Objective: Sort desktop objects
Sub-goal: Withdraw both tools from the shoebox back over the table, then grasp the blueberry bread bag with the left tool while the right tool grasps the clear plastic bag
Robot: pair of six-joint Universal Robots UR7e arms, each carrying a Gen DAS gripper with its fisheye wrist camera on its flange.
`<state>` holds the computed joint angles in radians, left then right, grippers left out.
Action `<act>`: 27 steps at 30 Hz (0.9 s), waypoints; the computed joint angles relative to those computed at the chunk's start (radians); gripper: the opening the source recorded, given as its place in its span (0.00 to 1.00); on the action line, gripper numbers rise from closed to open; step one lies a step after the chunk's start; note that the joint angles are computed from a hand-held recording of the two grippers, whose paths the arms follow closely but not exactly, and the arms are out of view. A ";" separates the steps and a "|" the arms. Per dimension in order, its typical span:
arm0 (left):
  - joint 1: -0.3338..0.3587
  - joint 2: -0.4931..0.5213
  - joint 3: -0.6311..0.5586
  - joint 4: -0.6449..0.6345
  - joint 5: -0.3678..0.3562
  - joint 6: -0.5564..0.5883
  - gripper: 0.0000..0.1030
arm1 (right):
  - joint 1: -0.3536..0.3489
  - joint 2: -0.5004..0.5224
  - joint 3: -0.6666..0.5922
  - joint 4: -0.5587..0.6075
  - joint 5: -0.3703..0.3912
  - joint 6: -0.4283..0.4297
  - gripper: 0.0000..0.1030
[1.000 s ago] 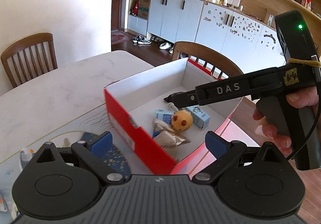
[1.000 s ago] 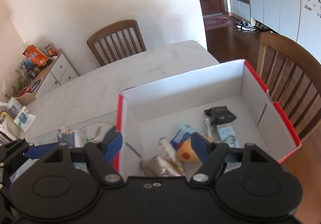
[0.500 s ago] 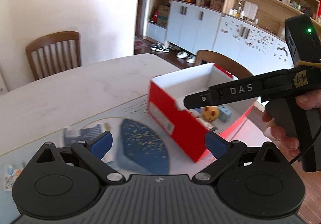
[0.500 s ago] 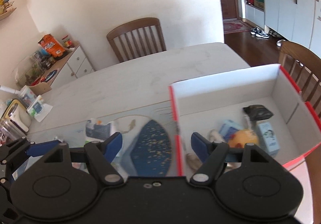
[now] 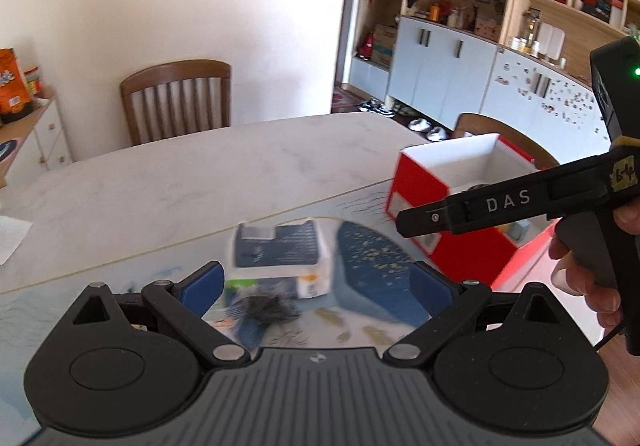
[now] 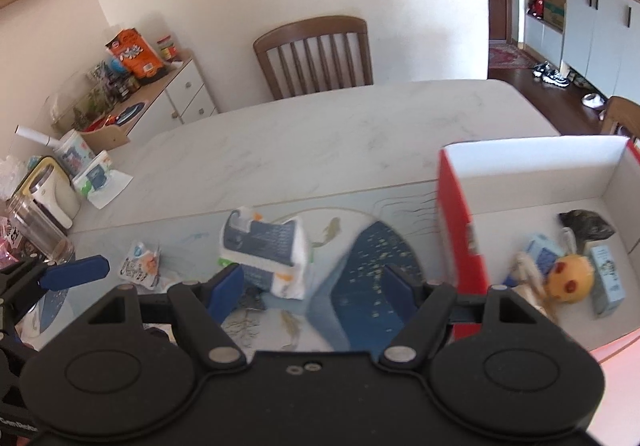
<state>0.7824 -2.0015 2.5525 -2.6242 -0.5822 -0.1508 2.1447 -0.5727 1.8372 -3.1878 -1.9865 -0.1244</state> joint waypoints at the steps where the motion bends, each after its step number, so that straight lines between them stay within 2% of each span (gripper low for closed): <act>1: 0.005 -0.008 0.004 0.001 0.007 0.003 0.96 | 0.002 0.008 -0.005 0.002 0.000 0.002 0.73; 8: 0.052 -0.059 0.029 -0.007 0.031 0.042 0.96 | 0.015 0.056 -0.040 0.031 0.008 0.014 0.73; 16: 0.119 -0.071 0.073 -0.103 0.039 0.122 0.96 | 0.030 0.113 -0.079 0.042 0.032 0.012 0.73; 21: 0.173 -0.033 0.087 -0.178 0.026 0.183 0.96 | 0.040 0.154 -0.110 0.049 0.039 0.003 0.73; 27: 0.264 0.074 0.078 -0.324 -0.013 0.261 0.96 | 0.048 0.213 -0.168 0.075 0.030 0.000 0.73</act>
